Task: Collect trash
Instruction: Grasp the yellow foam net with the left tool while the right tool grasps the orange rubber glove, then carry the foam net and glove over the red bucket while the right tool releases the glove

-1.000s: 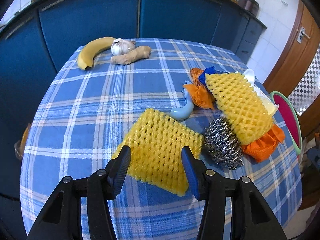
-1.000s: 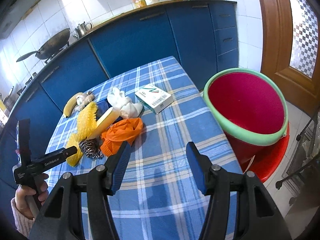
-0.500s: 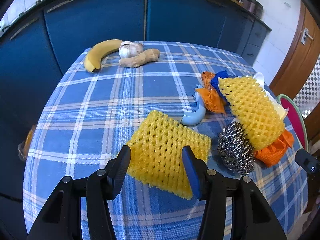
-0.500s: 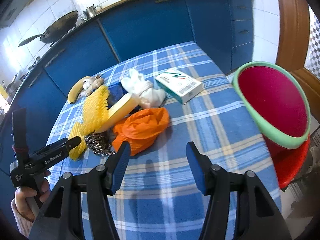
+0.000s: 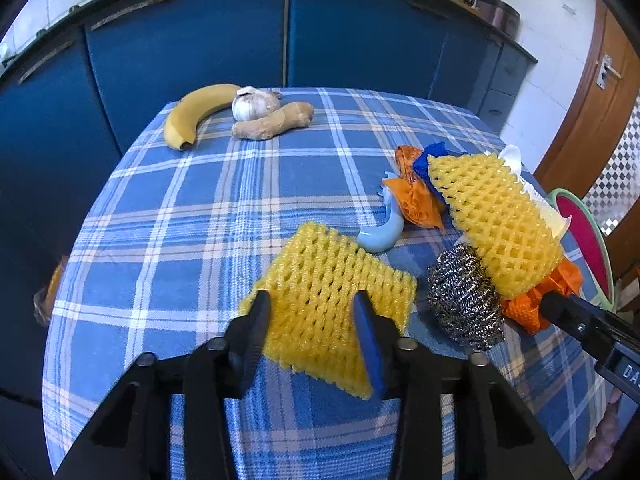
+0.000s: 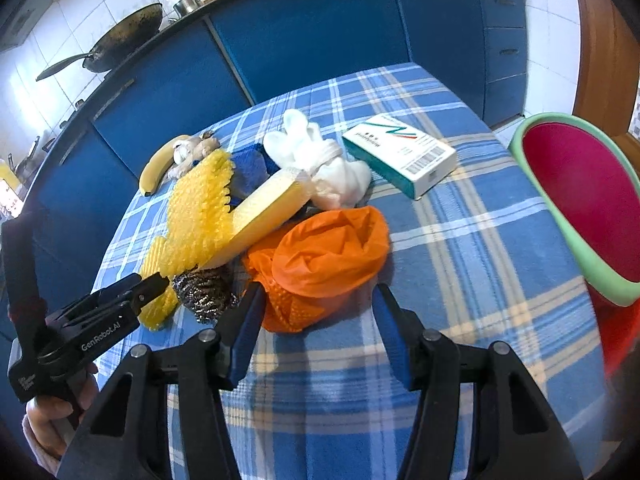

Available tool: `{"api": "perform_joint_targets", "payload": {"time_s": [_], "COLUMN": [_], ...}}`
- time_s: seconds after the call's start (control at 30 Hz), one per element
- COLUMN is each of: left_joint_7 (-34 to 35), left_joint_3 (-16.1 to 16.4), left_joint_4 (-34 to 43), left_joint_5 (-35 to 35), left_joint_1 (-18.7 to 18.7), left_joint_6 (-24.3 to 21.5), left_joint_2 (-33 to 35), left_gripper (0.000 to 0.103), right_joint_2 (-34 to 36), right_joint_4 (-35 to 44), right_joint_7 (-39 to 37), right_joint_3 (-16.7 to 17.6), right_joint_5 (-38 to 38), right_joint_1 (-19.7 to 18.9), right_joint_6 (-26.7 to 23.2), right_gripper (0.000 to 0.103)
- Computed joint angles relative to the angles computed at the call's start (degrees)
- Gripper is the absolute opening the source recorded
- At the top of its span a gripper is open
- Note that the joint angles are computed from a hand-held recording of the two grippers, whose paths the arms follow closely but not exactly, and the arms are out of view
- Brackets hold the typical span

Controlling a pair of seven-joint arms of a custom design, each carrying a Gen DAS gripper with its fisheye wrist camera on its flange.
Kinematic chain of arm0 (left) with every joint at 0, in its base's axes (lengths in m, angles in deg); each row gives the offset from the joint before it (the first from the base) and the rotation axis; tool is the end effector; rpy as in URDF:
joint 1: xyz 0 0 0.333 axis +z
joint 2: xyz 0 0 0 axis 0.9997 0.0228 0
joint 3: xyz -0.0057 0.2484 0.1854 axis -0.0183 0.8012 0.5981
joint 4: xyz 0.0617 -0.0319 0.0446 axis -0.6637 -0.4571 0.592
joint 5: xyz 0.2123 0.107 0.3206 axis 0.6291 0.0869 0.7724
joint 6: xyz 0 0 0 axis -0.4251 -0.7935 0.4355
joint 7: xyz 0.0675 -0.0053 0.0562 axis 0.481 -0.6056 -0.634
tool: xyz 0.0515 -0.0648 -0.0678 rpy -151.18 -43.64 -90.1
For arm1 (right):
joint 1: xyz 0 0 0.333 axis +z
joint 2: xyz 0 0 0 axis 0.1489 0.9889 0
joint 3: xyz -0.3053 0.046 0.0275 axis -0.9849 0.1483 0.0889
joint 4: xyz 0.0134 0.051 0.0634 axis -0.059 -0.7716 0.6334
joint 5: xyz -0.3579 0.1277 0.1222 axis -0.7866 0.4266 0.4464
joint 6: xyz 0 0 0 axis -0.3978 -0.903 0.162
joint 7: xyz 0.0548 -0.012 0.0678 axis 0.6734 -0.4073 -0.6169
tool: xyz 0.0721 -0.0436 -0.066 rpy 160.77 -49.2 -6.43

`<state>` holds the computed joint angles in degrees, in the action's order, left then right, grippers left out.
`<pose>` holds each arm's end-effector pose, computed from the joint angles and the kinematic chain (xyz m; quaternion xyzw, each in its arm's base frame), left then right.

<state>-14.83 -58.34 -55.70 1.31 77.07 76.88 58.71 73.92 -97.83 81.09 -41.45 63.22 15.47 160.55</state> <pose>0.5712 -0.2462 0.4684 -0.6783 0.6621 -0.2426 0.2066 0.5400 0.0364 0.5159 -0.6521 0.6808 -0.0865 0.3222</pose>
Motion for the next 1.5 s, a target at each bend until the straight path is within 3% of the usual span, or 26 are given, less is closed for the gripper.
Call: {"api": "perform_joint_targets", "payload": {"time_s": [0.13,0.17,0.23,0.3,0.7,0.83,0.87,0.93,0.97,1.23,1.4,1.47,1.5], "left_joint_7": [-0.7,-1.2,-1.2,-0.3,-1.2,1.2,2.5,3.4,3.1,12.0,12.0,11.3,10.6], "left_joint_3": [0.2,0.3,0.3,0.2,-0.4,-0.8,-0.8,-0.8,-0.8,-0.9,-0.7,-0.6,-0.5], "left_joint_4": [-0.9,-1.1,-1.9,-3.2,-8.2,-6.7,-6.4,-5.6,-5.0,-1.5,-0.5,-0.5,-0.7], "left_joint_5": [2.2,2.6,1.4,-1.4,-2.1,-3.0,-4.1,-4.5,-3.6,-10.7,-11.3,-10.5,-9.6], "left_joint_1": [-0.1,-0.1,0.3,0.9,1.8,1.7,1.6,1.5,1.4,1.3,1.0,0.8,0.6], "left_joint_6": [0.9,1.0,2.1,3.8,8.4,6.2,5.6,4.7,3.9,0.8,0.5,1.0,1.5], "left_joint_2": [-0.5,-0.7,-1.2,-2.2,-8.4,-7.4,-7.1,-6.3,-5.9,-1.8,-0.2,-0.1,-0.1], "left_gripper": [0.024,0.017,0.007,0.003,0.002,0.009,0.020,0.060,0.065,0.067,0.066,0.061,0.051], "right_joint_2": [0.5,0.3,-0.2,-1.1,-8.7,-11.5,-12.1,-13.1,-13.5,-14.6,-14.3,-14.0,-13.9], "right_joint_4": [0.2,-0.1,-0.6,-1.5,-7.1,-8.7,-9.1,-9.7,-9.9,-10.7,-10.5,-10.3,-10.2], "right_joint_7": [-1.4,-1.8,-2.5,-3.1,-5.7,-5.6,-5.5,-5.2,-5.0,-3.7,-3.0,-2.8,-2.7], "right_joint_3": [-0.4,-0.5,-0.5,-0.6,-1.9,-2.2,-2.3,-2.5,-2.6,-3.2,-3.2,-3.3,-3.3], "right_joint_5": [2.1,2.4,3.0,3.5,5.4,5.5,5.4,5.1,5.0,3.8,3.0,2.8,2.8], "right_joint_1": [0.4,0.4,0.4,0.4,0.8,0.6,0.6,0.3,0.2,-0.6,-1.2,-1.3,-1.4], "right_joint_6": [-1.2,-1.1,-0.7,0.0,2.2,2.8,2.9,3.0,3.0,2.8,2.5,2.3,2.2], "right_gripper": [0.036,0.033,0.026,0.020,0.009,0.009,0.009,0.009,0.009,0.009,0.009,0.009,0.009]}}
